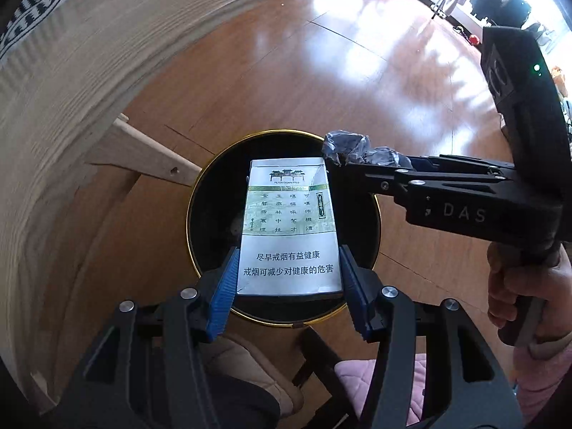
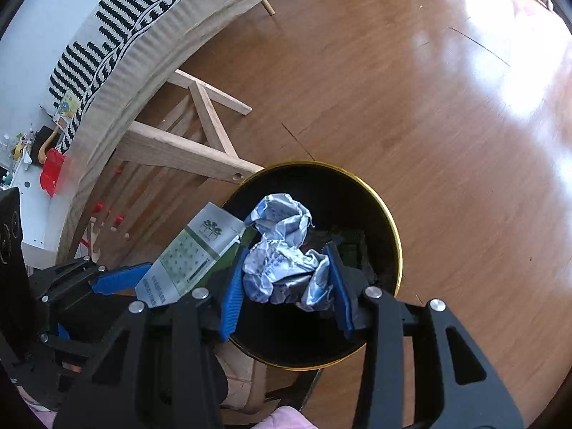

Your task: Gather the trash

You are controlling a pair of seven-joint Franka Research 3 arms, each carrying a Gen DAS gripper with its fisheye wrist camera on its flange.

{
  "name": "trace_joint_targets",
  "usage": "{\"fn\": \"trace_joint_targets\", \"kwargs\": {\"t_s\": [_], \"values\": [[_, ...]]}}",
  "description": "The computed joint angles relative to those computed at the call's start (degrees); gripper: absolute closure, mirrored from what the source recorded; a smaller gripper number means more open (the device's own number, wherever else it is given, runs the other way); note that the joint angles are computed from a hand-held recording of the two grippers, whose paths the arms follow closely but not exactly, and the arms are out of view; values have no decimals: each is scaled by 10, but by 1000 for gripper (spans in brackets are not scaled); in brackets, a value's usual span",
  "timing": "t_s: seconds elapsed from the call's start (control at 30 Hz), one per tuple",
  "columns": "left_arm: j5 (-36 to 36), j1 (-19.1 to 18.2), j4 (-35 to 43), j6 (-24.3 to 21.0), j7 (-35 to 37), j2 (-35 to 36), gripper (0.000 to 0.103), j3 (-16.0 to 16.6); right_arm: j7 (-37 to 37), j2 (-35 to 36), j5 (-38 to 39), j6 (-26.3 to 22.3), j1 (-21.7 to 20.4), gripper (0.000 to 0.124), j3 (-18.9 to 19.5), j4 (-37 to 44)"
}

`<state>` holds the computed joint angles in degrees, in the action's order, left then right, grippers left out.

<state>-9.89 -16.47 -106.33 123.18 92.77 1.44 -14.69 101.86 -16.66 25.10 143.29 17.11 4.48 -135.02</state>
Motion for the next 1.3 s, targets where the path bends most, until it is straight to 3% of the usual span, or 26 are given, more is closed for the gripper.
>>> {"fn": "trace_joint_targets", "kwargs": {"t_s": [0.07, 0.2, 0.3, 0.37, 0.4, 0.43, 0.47, 0.5, 0.57, 0.67, 0.73, 0.8, 0.9, 0.97, 1.1, 1.17, 1.2, 1.23, 1.3], "values": [[0, -2, 6, 0, -4, 5, 50, -3, 7, 5, -8, 6, 2, 81, 2, 2], [-4, -7, 1, 2, -7, 1, 50, -6, 56, 6, -70, 10, 114, 81, -104, 7], [-9, -7, -3, 2, -6, -4, 50, -5, 53, 4, -72, 20, 128, 81, -119, 2], [-7, -7, -6, 4, -5, -8, 50, -4, 48, 5, -51, 14, 95, 79, -88, 6], [-4, -8, -7, 7, -5, -7, 49, -4, 46, 5, -41, 23, 88, 68, -82, 3], [7, -10, -8, 12, -11, -6, 45, -5, 59, 3, -39, 28, 99, 40, -96, 1], [21, -12, -9, 15, -19, -5, 22, -7, 64, 3, -40, 33, 116, 29, -116, -1], [24, -13, -15, 20, -23, -7, 9, -7, 64, 2, -32, 36, 120, 27, -123, -2], [7, -13, -13, 15, -12, -6, 6, -7, 95, 4, -54, 25, 104, 27, -114, 2], [-27, -13, -9, 11, 11, -11, 6, -6, 212, 15, -167, -34, 82, 27, -102, 32], [-71, -10, -8, 20, 35, -28, 6, -2, 295, 10, -272, -54, 48, 27, -64, 45], [-111, -7, -10, 51, 58, -54, 6, 7, 393, 9, -452, -105, -3, 27, 13, 85], [-123, 1, -15, 113, 79, -104, 6, 28, 450, 22, -578, -133, -3, 27, 45, 149], [-104, 18, -23, 158, 69, -140, 6, 50, 480, 44, -645, -143, -12, 27, 78, 208], [-83, 56, -49, 224, 47, -187, 6, 98, 528, 114, -783, -123, -83, 27, 207, 334], [16, 121, -72, 260, -35, -205, 6, 92, 531, 171, -821, -96, -92, 27, 251, 412], [87, 164, -79, 264, -94, -209, 6, 80, 513, 208, -802, -86, -71, 27, 246, 461], [136, 190, -82, 266, -132, -210, 6, 74, 474, 250, -784, -45, -40, 27, 230, 511], [271, 264, -94, 272, -227, -214, 6, 51, 394, 322, -699, -11, 57, 27, 149, 611]]}}
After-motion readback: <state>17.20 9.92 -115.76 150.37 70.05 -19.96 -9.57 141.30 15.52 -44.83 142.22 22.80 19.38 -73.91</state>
